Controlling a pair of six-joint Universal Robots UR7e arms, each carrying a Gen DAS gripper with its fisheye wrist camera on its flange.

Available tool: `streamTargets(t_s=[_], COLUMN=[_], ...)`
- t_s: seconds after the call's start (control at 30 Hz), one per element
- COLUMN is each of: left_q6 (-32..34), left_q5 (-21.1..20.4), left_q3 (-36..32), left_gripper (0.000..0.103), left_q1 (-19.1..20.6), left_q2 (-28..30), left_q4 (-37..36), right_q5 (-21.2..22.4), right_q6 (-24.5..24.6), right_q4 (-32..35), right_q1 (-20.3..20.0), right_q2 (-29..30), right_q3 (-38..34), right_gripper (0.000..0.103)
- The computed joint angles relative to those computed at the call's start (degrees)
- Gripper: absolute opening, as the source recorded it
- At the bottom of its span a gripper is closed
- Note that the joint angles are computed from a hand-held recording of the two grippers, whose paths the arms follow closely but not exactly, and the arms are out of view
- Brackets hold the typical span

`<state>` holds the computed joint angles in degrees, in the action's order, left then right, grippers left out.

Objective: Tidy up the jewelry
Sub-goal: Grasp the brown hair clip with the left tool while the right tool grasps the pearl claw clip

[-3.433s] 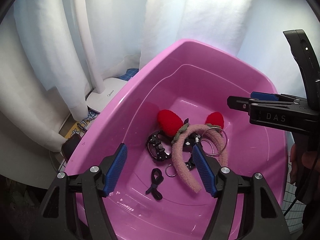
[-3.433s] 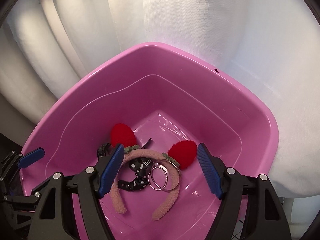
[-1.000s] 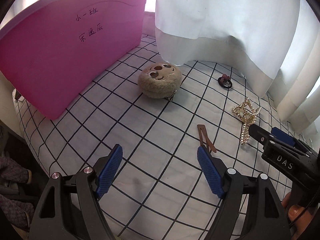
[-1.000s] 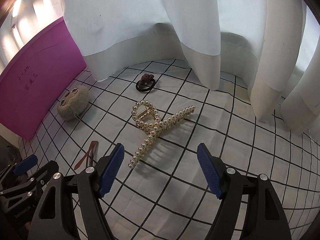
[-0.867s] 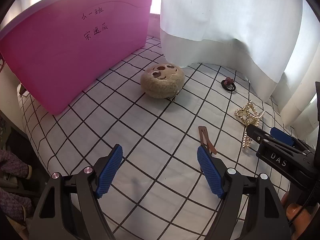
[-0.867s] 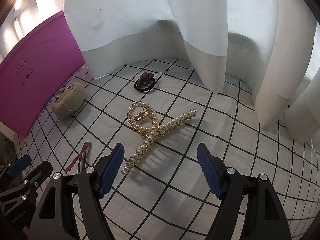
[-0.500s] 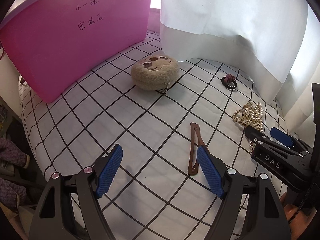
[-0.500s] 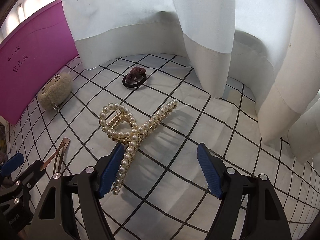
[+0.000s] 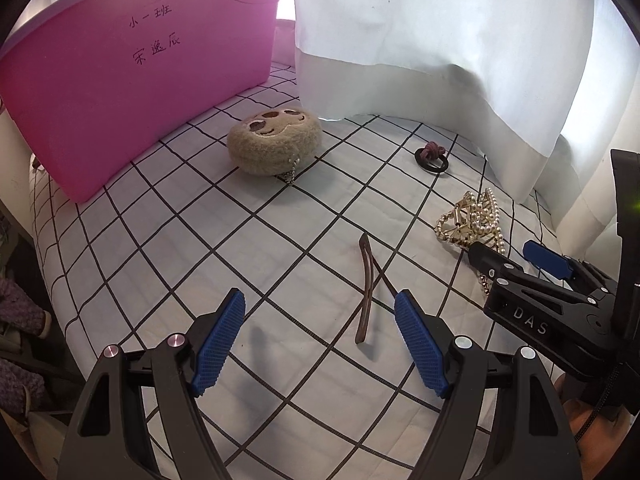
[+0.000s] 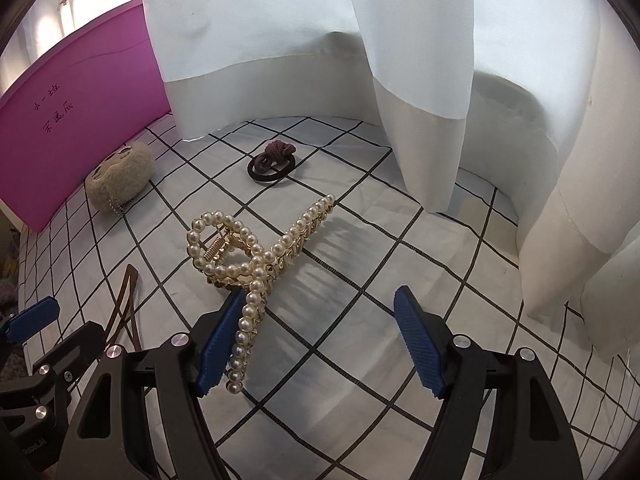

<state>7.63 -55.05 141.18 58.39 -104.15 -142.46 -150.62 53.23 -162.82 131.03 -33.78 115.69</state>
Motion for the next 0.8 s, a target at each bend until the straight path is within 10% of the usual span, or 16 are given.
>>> streamTargets(t_s=[0.6, 0.8], left_q6=[-1.1, 1.0], left_q5=[1.2, 2.1], left_q3=[0.8, 1.6], left_gripper=[0.076, 0.058], left_q1=[-0.8, -0.8], left_q2=[5.8, 5.4], left_q4=[-5.7, -8.2], right_q5=[-1.6, -0.4], right_q6=[0.9, -3.1], right_q4=[2.5, 0.0], right_q1=[0.3, 0.0], right_q2=[-0.1, 0.7], right_q3=[-0.3, -1.0], right_gripper=[0.072, 0.066])
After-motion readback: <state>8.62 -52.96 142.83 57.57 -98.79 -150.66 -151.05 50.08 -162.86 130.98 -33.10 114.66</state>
